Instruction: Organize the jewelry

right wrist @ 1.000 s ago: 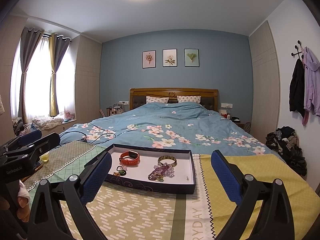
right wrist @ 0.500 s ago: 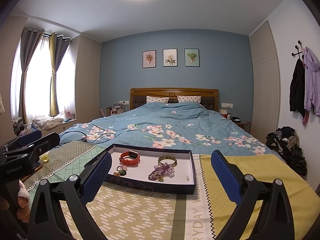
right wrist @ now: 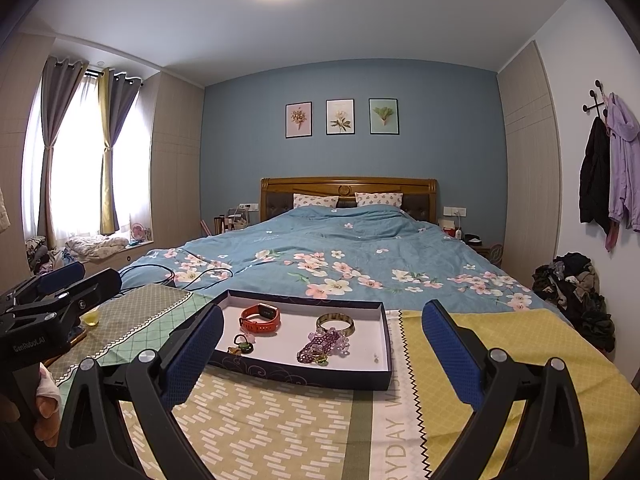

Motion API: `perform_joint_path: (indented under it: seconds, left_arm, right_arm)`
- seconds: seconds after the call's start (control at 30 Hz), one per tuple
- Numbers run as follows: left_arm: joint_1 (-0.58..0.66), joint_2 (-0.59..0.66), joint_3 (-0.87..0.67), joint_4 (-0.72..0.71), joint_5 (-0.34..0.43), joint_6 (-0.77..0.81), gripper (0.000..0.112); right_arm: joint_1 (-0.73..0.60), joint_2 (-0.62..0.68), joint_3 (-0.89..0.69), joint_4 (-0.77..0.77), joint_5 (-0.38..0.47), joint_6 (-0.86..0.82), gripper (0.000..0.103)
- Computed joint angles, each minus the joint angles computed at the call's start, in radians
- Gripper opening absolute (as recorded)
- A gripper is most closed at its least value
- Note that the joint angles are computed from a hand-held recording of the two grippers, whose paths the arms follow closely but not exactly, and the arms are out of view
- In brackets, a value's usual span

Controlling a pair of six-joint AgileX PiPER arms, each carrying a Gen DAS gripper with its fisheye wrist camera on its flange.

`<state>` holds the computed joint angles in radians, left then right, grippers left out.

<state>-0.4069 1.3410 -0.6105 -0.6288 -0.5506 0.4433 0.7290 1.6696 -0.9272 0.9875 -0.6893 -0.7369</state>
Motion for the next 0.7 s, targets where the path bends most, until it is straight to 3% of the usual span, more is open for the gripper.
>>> perform_joint_path:
  seconds: [0.7]
  left_arm:
    - [0.007, 0.001, -0.003, 0.010, 0.013, -0.009, 0.097]
  right_arm:
    - [0.003, -0.007, 0.002, 0.011, 0.004, -0.010, 0.096]
